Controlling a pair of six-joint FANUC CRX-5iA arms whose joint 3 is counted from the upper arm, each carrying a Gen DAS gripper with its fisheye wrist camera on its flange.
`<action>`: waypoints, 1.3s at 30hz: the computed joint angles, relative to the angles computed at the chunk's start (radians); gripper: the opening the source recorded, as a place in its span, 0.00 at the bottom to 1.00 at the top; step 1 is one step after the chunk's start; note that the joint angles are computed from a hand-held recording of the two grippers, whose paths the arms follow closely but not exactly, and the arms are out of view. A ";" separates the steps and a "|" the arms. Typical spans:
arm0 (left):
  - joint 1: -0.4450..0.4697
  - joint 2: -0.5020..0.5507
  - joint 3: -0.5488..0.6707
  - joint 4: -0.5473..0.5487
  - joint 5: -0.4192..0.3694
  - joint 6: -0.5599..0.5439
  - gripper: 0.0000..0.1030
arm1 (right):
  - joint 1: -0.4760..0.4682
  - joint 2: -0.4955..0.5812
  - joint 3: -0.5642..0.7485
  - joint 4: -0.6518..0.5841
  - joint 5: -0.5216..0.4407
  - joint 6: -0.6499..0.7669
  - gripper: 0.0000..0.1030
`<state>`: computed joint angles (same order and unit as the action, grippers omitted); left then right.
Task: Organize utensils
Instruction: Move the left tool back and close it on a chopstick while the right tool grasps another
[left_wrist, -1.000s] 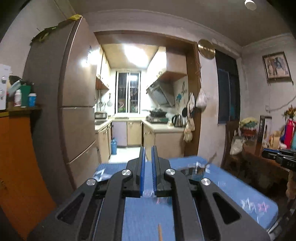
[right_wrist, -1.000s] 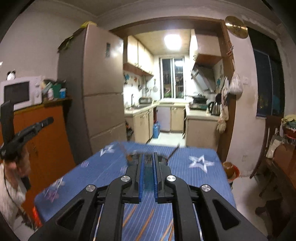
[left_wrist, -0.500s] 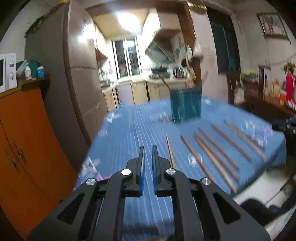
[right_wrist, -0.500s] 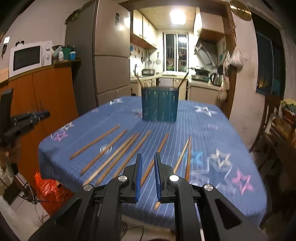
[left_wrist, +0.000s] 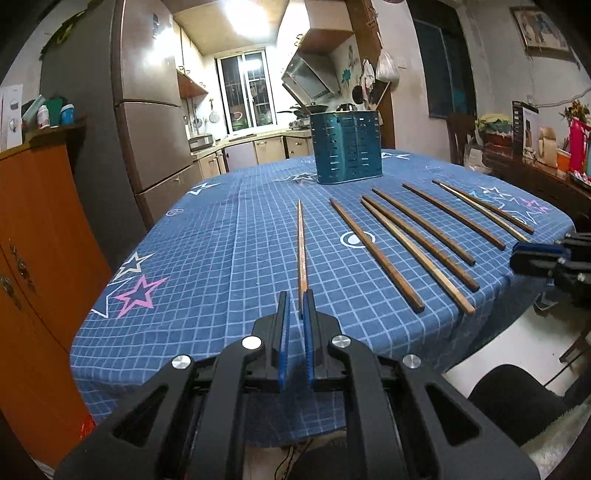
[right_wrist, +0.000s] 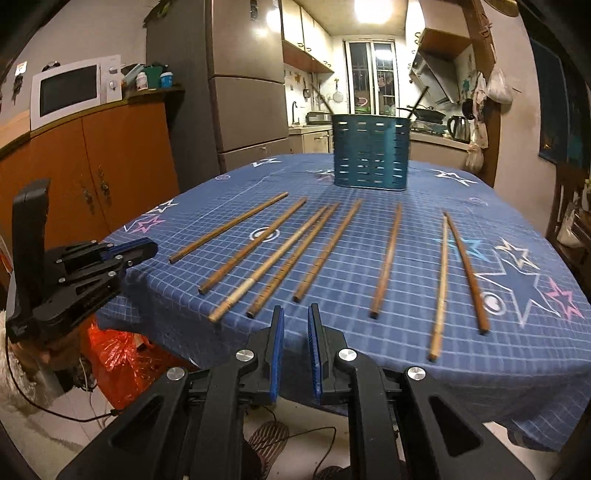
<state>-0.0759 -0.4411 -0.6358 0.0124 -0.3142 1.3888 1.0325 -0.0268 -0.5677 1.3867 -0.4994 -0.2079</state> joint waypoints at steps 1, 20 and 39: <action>-0.002 0.003 -0.005 0.004 0.011 -0.008 0.06 | 0.007 0.013 0.011 -0.016 -0.013 0.012 0.14; -0.072 0.064 0.073 -0.340 0.018 0.341 0.20 | 0.009 0.122 0.078 0.045 -0.119 -0.095 0.32; -0.064 0.091 0.055 -0.298 0.103 0.338 0.07 | 0.021 0.188 0.125 0.060 -0.250 -0.161 0.11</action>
<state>-0.1404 -0.3496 -0.5811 -0.2858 -0.2116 1.7264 1.0536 0.1613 -0.4430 1.4463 -0.7499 -0.3688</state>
